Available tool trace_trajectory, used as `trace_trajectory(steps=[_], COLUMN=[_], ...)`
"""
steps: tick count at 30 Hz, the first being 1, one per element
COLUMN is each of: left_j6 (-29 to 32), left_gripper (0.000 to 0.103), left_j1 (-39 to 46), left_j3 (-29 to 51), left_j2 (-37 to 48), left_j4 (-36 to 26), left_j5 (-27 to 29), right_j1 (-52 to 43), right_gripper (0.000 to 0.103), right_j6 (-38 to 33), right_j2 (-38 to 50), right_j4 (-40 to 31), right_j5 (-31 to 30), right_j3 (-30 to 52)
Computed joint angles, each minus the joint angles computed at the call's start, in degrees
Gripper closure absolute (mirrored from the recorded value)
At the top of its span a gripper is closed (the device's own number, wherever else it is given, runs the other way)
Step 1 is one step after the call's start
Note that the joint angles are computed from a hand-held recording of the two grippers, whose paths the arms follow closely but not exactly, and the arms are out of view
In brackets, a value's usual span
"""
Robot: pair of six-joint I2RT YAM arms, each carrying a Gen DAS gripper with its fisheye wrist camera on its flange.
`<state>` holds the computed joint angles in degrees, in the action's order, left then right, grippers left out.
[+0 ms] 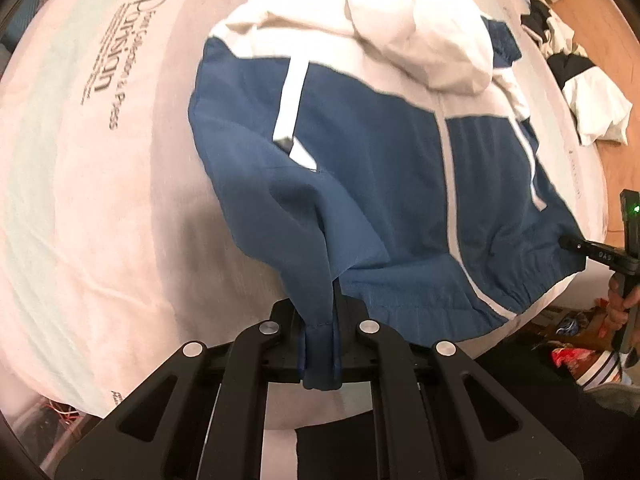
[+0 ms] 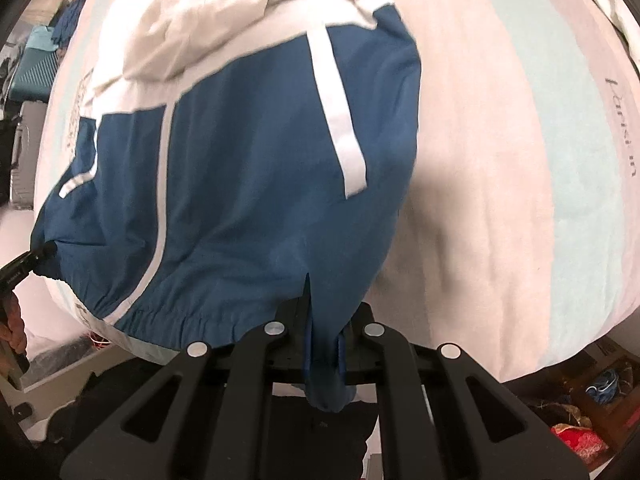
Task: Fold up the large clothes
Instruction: 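Lift the hem with both tools and fold it over toward the hood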
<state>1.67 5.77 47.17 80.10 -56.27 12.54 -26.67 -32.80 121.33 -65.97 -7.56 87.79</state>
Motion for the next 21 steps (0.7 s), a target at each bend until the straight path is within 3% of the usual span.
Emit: trace_trajectory(steps=[11,21], left_j6=[-0.58,1.18], left_gripper=[0.096,0.096], left_j1=[1.52,3.81], left_j3=[11.64,21.30], left_j2=[3.77,8.63], left_j4=[-6.18,-10.24], left_j5=[0.70,1.52], right_j1=[-0.51,0.04], right_gripper=[0.097,0.097], right_j6=[2.42,3.05], right_j2=[3.97,10.92], right_j4=[-8.57,-19.20], right_j5=[-4.02,-8.45], right_j3=[11.35,28.78])
